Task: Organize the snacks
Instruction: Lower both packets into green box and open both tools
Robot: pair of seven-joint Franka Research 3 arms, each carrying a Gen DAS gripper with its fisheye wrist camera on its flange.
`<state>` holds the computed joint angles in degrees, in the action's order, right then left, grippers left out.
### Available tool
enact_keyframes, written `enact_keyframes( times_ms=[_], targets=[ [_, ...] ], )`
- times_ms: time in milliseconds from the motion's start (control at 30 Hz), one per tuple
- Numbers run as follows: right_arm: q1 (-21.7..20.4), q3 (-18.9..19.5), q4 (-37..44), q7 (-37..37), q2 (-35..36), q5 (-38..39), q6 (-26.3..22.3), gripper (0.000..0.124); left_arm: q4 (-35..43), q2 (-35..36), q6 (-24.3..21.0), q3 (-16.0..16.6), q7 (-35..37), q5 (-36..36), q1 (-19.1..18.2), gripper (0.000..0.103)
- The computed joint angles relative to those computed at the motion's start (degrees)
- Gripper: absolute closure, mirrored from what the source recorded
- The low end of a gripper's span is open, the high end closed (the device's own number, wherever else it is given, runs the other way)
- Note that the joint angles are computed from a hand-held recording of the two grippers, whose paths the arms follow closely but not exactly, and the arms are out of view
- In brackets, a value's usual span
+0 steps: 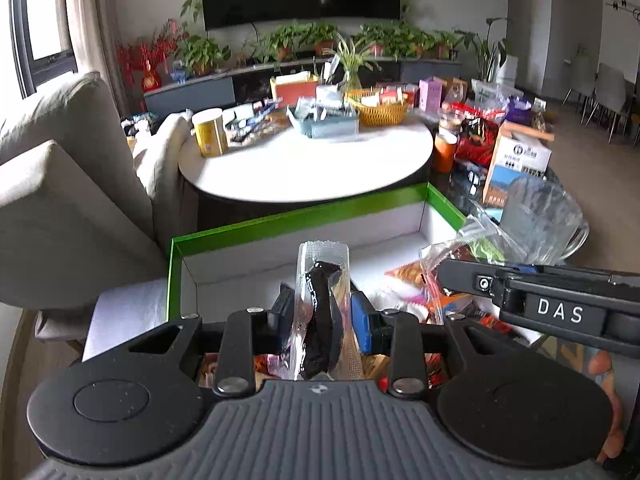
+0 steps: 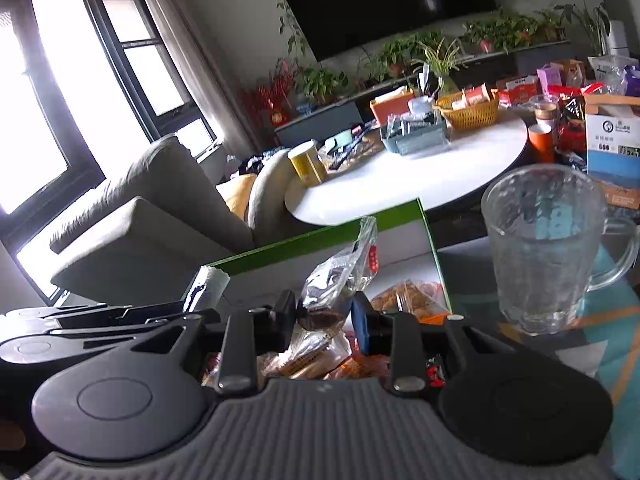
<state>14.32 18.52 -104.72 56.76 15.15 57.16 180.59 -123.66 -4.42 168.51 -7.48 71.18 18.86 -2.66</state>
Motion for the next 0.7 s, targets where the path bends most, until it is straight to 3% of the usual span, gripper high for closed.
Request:
enact_keyframes(
  times_ms=[300,433,533,700],
  targets=[
    [-0.3,-0.1,-1.4,-0.6,-0.8,2.0,-0.5,0.090,-0.2,0.2,-1.8,0.0,0.6,-0.8,-0.1,0.073],
    [1.8,-2.8,-1.8,3.8,-1.2,-2.0,-0.9,0.090,-0.1,-0.1,-2.2,0.0,0.6,-1.1,-0.2,0.072],
    [1.5,-2.6,-1.9,4.2,-1.4,-2.5,-0.8,0.090,-0.2,-0.3,-2.0,-0.3,-1.1,0.9,0.2,0.066],
    [1.3,-2.2,-3.1,3.8,-2.6,-2.3,-0.5,0.090,-1.0,-1.3,-1.7,-0.3,-2.9,1.9,0.3,0.065]
  ],
)
